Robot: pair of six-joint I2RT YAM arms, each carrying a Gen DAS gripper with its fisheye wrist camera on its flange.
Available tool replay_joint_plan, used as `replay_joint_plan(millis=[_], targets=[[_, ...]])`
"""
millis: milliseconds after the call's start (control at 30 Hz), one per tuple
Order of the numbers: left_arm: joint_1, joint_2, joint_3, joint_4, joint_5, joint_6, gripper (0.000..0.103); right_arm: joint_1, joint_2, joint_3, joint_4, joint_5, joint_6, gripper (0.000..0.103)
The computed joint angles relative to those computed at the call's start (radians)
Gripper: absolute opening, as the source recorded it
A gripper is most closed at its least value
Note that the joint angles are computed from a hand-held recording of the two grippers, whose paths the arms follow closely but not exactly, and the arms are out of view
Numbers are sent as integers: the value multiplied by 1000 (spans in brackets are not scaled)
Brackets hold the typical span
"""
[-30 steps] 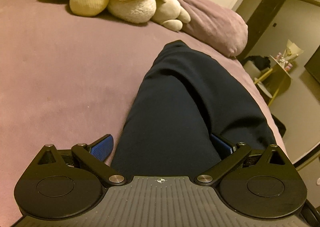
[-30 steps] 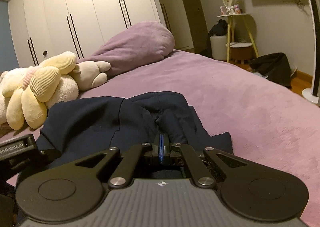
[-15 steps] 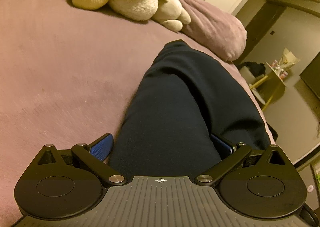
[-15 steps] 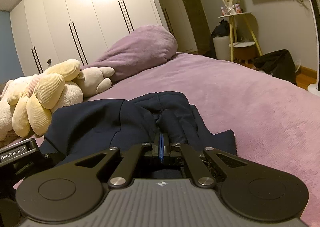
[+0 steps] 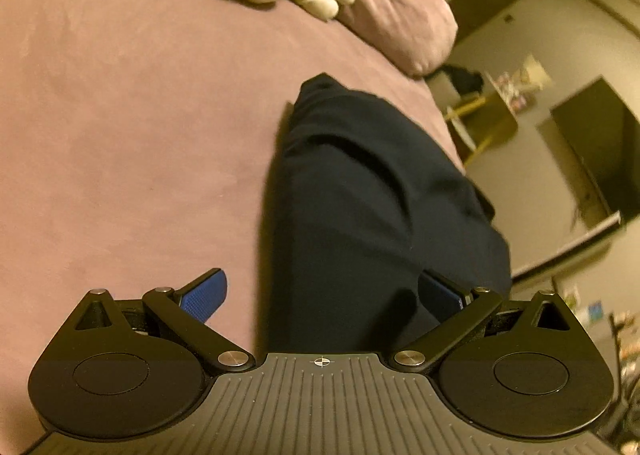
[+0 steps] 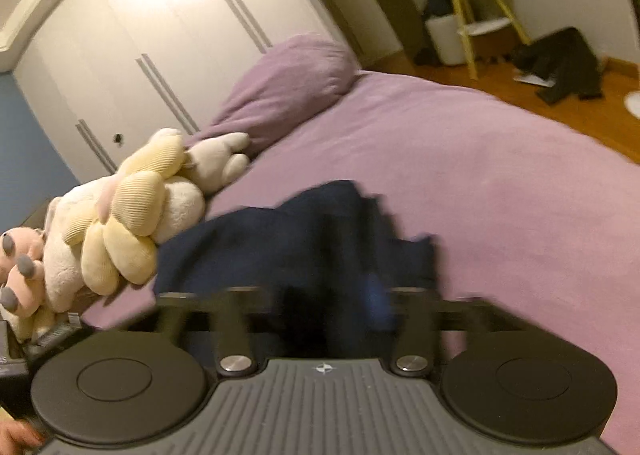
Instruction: Fold large clothes
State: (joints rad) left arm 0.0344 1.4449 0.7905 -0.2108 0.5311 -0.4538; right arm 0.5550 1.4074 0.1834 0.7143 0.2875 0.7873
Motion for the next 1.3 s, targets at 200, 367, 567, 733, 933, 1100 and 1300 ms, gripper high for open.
replay_joint_plan(millis=[200,367,567,733,933,1100,1300], targets=[[8,133,31,40,163,-73,103,-390,146,-93,207,-588,134,63],[-46,228,60,138,158,-132,98,-396,436,21,382,-673,208,56],[-50,200,93,81,149,-81,78,-358,498,121,328,-658,186,38],[-4,152,122,14,166,-54,73,-300,436,151,240,-622,179,34],[188,81,136,-100,103,77,74,-177,481,317,133,-586,230,33],[268,95,139,-151,-45,126,80,-19,669,610,28,-553,268,34],[317,-227,-49,-181,-36,296,90,87,597,624,-102,-363,258,49]])
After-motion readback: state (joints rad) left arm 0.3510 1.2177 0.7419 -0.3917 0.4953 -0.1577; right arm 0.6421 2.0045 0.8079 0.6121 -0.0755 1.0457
